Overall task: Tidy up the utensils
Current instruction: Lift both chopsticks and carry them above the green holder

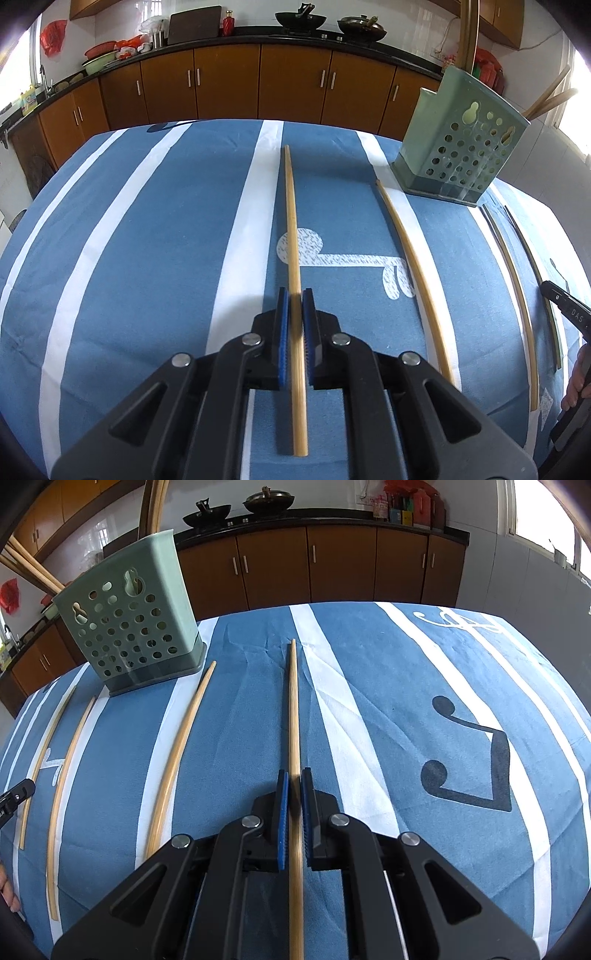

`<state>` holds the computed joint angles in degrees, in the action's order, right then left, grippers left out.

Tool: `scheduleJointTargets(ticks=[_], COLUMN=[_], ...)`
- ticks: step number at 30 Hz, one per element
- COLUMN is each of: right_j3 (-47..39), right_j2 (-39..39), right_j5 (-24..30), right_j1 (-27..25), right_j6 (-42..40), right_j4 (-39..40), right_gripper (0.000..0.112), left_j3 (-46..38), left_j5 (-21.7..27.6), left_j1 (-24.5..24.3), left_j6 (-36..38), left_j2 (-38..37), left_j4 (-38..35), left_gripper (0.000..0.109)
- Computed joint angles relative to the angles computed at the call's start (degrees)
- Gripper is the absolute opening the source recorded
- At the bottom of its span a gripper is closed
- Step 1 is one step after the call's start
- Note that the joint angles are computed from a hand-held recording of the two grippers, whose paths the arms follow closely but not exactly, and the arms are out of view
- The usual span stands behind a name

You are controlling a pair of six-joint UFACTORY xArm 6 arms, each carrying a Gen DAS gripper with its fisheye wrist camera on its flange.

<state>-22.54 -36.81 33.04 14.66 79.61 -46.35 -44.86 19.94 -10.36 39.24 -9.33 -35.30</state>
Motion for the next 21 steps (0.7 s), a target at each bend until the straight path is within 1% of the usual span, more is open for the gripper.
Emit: scheduleJointTargets(ticks=[15, 18, 21], right_j3=[0.2, 0.23, 0.92], right_j2=[-0.16, -0.48, -1.96], right_j5=[-0.3, 0.77, 2.77], right_j1=[-0.15, 0.78, 2.91], right_j6=[0.01, 0.13, -0.35], right_j4=[0.02, -0.06, 0.16], right_gripper=[0.008, 0.008, 0.008], left_j3=[-0.18, 0.08, 2.03], left_j5=[0.56, 0.1, -1.0], left_j1=[0.13, -0.06, -0.48], left_j6=[0.66, -0.07, -1.72], left_j2=[0.03, -0.11, -1.75], left_j4=[-1.11, 0.07, 3.82], left_gripper=[0.01, 0.01, 0.01])
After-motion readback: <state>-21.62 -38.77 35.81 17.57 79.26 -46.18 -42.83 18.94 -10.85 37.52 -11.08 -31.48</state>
